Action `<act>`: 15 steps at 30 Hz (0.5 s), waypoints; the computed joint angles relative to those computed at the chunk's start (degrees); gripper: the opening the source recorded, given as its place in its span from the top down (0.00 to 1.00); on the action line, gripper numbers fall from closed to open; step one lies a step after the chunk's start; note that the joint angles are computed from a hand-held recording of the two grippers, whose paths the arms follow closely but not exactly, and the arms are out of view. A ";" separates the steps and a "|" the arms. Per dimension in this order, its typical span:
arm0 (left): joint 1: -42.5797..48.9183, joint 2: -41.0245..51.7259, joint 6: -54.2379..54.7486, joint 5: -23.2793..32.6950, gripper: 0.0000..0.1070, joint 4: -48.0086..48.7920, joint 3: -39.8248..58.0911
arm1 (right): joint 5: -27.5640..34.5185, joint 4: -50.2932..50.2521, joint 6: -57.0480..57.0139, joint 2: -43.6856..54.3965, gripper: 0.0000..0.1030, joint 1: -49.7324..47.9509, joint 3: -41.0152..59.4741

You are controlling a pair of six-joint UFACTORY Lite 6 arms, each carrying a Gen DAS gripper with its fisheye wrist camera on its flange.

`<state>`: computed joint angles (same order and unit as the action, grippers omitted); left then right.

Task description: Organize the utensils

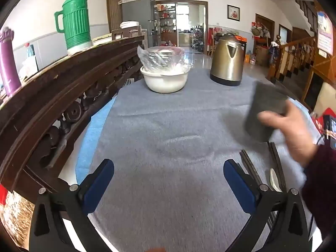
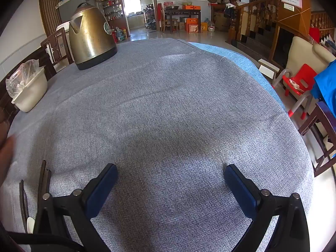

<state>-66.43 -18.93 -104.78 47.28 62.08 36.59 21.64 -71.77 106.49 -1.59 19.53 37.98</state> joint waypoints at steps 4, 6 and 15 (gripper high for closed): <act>3.69 0.79 3.16 -4.37 0.04 1.09 0.63 | 0.06 -0.08 0.06 0.01 0.00 0.02 0.00; 1.13 1.49 1.73 -1.26 0.04 1.68 1.50 | 0.12 -0.07 0.05 0.07 0.00 0.06 0.03; -11.55 9.15 -0.90 11.77 0.04 -0.63 10.06 | 0.06 -0.13 0.11 0.04 0.00 0.02 0.00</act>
<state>-77.97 -9.79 -105.68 59.05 61.45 46.66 21.70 -71.91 106.60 -1.55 19.54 37.99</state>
